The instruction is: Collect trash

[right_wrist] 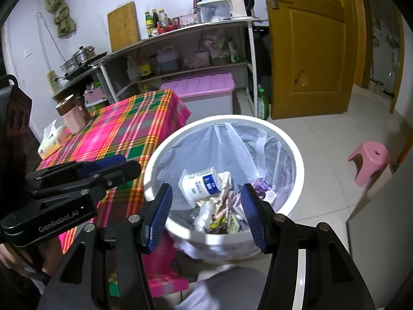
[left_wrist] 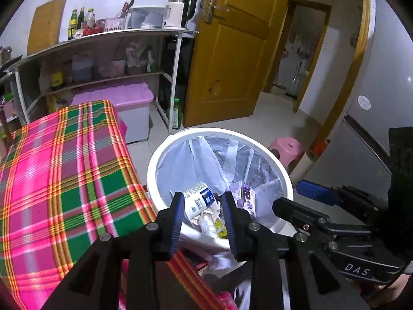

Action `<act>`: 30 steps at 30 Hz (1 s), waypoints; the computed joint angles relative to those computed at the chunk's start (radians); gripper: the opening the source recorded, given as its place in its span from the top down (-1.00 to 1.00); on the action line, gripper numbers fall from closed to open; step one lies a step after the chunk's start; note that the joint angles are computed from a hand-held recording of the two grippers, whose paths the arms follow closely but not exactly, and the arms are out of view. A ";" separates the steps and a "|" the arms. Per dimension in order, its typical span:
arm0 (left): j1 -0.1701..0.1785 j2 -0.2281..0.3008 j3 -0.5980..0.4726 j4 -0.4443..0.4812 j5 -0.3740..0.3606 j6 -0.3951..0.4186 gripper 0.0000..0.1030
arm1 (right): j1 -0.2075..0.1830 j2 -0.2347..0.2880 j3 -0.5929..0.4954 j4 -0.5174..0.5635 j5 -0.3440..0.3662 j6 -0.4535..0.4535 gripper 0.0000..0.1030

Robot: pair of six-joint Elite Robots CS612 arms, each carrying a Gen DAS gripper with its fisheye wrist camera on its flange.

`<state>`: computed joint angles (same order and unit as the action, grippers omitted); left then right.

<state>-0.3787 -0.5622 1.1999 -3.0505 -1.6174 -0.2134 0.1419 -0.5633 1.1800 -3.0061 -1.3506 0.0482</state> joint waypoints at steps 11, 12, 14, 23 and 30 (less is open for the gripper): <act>-0.014 -0.075 0.150 -0.121 0.086 -0.025 0.41 | 0.013 -0.047 0.095 -0.084 0.009 -0.018 -0.09; -0.016 -0.084 0.166 -0.134 0.095 -0.027 0.41 | 0.014 -0.050 0.102 -0.090 0.012 -0.020 -0.09; -0.018 -0.094 0.185 -0.149 0.108 -0.029 0.41 | 0.015 -0.058 0.118 -0.104 0.015 -0.024 -0.09; -0.028 -0.139 0.275 -0.209 0.158 -0.045 0.41 | 0.025 -0.089 0.181 -0.156 0.026 -0.044 -0.09; -0.034 -0.159 0.321 -0.235 0.187 -0.049 0.41 | 0.029 -0.104 0.216 -0.186 0.030 -0.047 -0.09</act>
